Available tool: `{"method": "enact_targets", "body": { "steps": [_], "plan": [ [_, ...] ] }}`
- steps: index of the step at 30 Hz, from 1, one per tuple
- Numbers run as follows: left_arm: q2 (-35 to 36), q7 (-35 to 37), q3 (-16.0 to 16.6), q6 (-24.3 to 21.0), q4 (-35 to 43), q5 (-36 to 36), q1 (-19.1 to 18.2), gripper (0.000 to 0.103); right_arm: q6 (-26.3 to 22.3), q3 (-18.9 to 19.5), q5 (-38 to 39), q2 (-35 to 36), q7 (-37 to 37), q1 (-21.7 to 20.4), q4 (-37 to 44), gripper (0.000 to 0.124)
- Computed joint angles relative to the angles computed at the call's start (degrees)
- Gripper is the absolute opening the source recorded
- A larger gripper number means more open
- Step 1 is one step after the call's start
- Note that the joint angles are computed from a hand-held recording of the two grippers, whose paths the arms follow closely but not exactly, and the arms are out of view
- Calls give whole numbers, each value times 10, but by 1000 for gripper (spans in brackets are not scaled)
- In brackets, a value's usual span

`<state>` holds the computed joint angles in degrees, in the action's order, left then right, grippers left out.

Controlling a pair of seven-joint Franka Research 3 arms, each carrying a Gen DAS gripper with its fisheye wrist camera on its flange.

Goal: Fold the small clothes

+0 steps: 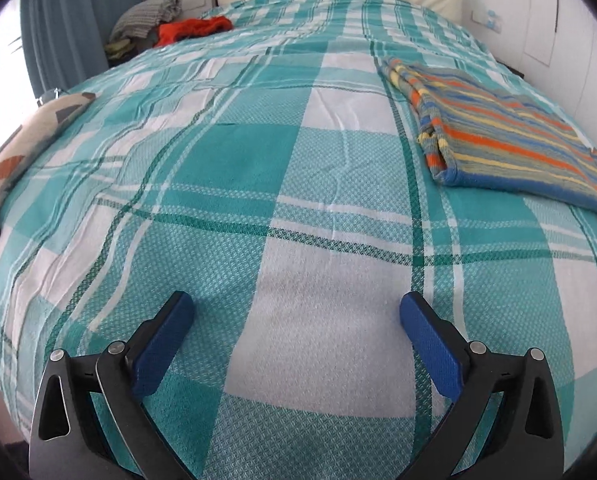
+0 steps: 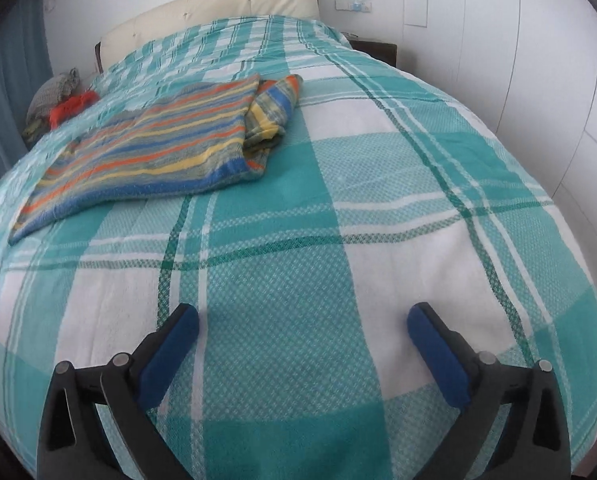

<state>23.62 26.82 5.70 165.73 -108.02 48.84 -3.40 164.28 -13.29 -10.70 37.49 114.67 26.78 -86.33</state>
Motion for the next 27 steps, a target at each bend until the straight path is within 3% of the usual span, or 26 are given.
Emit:
{"method": "enact_targets", "body": {
  "steps": [4,11,27],
  "plan": [
    [4,20,-10,5,2,-18,11,102,16,26,25,1,-22,-24,-5,103],
    [3,-11,14,16,-3,10,-9,102,48,15,45,3,-36,-16,-16,103],
    [2,-27,13,21,-5,26,-7,102,49,8,71,4,-56,-9,-16,103]
  ]
}}
